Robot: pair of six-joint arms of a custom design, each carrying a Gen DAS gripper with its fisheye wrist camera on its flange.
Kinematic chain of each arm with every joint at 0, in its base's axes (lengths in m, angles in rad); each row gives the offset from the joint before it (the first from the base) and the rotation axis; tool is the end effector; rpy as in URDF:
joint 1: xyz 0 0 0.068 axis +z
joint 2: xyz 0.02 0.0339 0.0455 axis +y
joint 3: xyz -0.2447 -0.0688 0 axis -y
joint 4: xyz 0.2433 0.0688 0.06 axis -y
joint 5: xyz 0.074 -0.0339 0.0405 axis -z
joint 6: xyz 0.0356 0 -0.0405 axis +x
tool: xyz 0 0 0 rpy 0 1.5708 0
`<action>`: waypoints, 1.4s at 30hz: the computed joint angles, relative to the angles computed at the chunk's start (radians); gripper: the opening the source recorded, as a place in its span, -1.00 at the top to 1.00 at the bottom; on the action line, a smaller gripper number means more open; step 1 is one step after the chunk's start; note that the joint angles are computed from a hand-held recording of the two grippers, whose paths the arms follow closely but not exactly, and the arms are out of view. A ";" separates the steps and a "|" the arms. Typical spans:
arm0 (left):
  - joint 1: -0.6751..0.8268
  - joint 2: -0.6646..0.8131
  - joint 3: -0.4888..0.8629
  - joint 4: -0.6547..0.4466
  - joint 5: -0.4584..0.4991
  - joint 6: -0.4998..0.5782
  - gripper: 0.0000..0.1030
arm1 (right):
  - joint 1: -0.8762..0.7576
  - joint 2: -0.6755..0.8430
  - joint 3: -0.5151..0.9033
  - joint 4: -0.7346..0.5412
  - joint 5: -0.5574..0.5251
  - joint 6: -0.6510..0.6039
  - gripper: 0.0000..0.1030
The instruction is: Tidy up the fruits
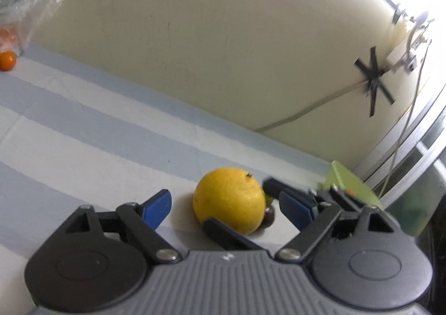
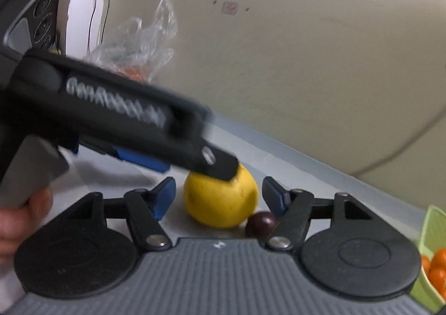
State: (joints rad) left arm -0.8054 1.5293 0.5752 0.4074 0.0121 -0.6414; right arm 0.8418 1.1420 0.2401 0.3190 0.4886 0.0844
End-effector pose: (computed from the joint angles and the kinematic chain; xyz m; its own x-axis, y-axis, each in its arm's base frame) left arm 0.2028 -0.2117 0.1372 -0.7243 -0.1097 -0.6807 0.3680 0.7734 -0.5161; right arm 0.1485 0.1412 0.1243 -0.3989 -0.3349 -0.8537 -0.3652 0.9119 -0.1871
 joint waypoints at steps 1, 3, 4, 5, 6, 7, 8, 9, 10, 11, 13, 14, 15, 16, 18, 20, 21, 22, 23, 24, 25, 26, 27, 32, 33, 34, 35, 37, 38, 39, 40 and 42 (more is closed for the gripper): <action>0.000 0.018 0.007 0.004 0.003 -0.002 -0.75 | -0.016 0.049 0.016 0.026 -0.011 -0.018 -0.38; 0.005 0.047 0.006 0.029 0.025 -0.015 -0.69 | -0.039 0.130 0.053 0.040 -0.013 -0.040 -0.37; 0.000 0.048 -0.002 0.045 0.015 -0.011 -0.60 | -0.047 0.142 0.070 0.017 -0.016 -0.031 -0.34; -0.003 0.045 -0.004 0.046 0.022 0.000 -0.37 | -0.044 0.132 0.066 0.017 -0.013 -0.025 -0.33; 0.002 0.028 -0.019 0.052 0.056 0.003 -0.27 | -0.039 0.117 0.057 0.014 -0.012 -0.020 -0.31; -0.010 0.006 -0.027 0.037 0.044 -0.002 -0.27 | -0.028 0.090 0.047 -0.004 -0.011 -0.011 -0.31; -0.028 -0.023 -0.038 0.023 0.023 0.001 -0.27 | -0.005 0.063 0.036 -0.021 0.012 -0.001 -0.31; -0.058 -0.063 -0.052 -0.004 -0.015 0.009 -0.27 | 0.033 0.028 0.018 -0.031 0.053 0.011 -0.31; -0.095 -0.106 -0.065 -0.035 -0.060 0.011 -0.28 | 0.074 -0.006 0.002 -0.045 0.092 0.029 -0.31; -0.134 -0.146 -0.080 -0.064 -0.105 0.009 -0.27 | 0.114 -0.058 -0.017 -0.077 0.125 0.057 -0.31; -0.224 -0.227 -0.118 -0.119 -0.195 -0.003 -0.27 | 0.209 -0.180 -0.050 -0.184 0.192 0.140 -0.31; -0.269 -0.260 -0.134 -0.145 -0.234 -0.015 -0.27 | 0.269 -0.233 -0.060 -0.249 0.237 0.188 -0.31; -0.302 -0.286 -0.146 -0.167 -0.259 -0.026 -0.31 | 0.349 -0.278 -0.065 -0.331 0.297 0.253 -0.31; -0.342 -0.318 -0.163 -0.191 -0.295 -0.040 -0.33 | 0.413 -0.306 -0.065 -0.401 0.341 0.312 -0.31; -0.419 -0.379 -0.178 -0.271 -0.386 -0.077 -0.57 | 0.551 -0.337 -0.052 -0.569 0.410 0.476 -0.31; -0.487 -0.422 -0.177 -0.355 -0.485 -0.118 -0.79 | 0.678 -0.288 -0.015 -0.720 0.462 0.684 -0.31; -0.521 -0.439 -0.174 -0.394 -0.539 -0.138 -0.86 | 0.751 -0.252 0.005 -0.806 0.501 0.811 -0.31; -0.554 -0.455 -0.173 -0.434 -0.588 -0.154 -0.88 | 0.815 -0.212 0.031 -0.897 0.532 0.935 -0.31; -0.585 -0.460 -0.164 -0.474 -0.638 -0.174 -0.87 | 0.873 -0.179 0.059 -0.989 0.545 1.058 -0.31; -0.614 -0.447 -0.144 -0.522 -0.693 -0.203 -0.87 | 0.899 -0.159 0.075 -1.023 0.547 1.115 -0.31; -0.628 -0.434 -0.129 -0.553 -0.723 -0.223 -0.87 | 0.928 -0.133 0.090 -1.060 0.552 1.179 -0.31; -0.634 -0.426 -0.121 -0.567 -0.734 -0.238 -0.87 | 0.956 -0.098 0.102 -1.092 0.560 1.240 -0.32; -0.636 -0.426 -0.117 -0.592 -0.738 -0.263 -0.87 | 0.977 -0.065 0.109 -1.111 0.569 1.286 -0.33; -0.656 -0.406 -0.099 -0.679 -0.782 -0.335 -0.87 | 0.976 -0.008 0.113 -1.067 0.575 1.291 -0.35; -0.656 -0.413 -0.102 -0.689 -0.783 -0.343 -0.87 | 0.958 -0.049 0.096 -1.045 0.556 1.252 -0.39; -0.656 -0.416 -0.105 -0.692 -0.784 -0.350 -0.87 | 0.890 -0.097 0.069 -0.947 0.549 1.131 -0.41; -0.658 -0.419 -0.107 -0.699 -0.786 -0.358 -0.87 | 0.873 -0.124 0.059 -0.928 0.534 1.100 -0.43; -0.661 -0.419 -0.106 -0.715 -0.795 -0.373 -0.87 | 0.894 -0.126 0.058 -0.956 0.539 1.152 -0.45; -0.659 -0.419 -0.106 -0.718 -0.796 -0.377 -0.87 | 0.897 -0.130 0.056 -0.960 0.540 1.161 -0.45; -0.657 -0.419 -0.108 -0.720 -0.794 -0.380 -0.87 | 0.909 -0.123 0.059 -0.972 0.542 1.186 -0.45; -0.654 -0.419 -0.109 -0.721 -0.791 -0.381 -0.87 | 0.916 -0.125 0.058 -0.980 0.543 1.203 -0.45; -0.648 -0.414 -0.111 -0.718 -0.786 -0.381 -0.87 | 0.946 -0.119 0.062 -1.014 0.544 1.266 -0.46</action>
State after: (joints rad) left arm -1.4538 1.1152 0.4645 -0.3110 -0.7740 -1.0228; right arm 1.7876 1.0226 0.3017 -0.6953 1.0321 1.3503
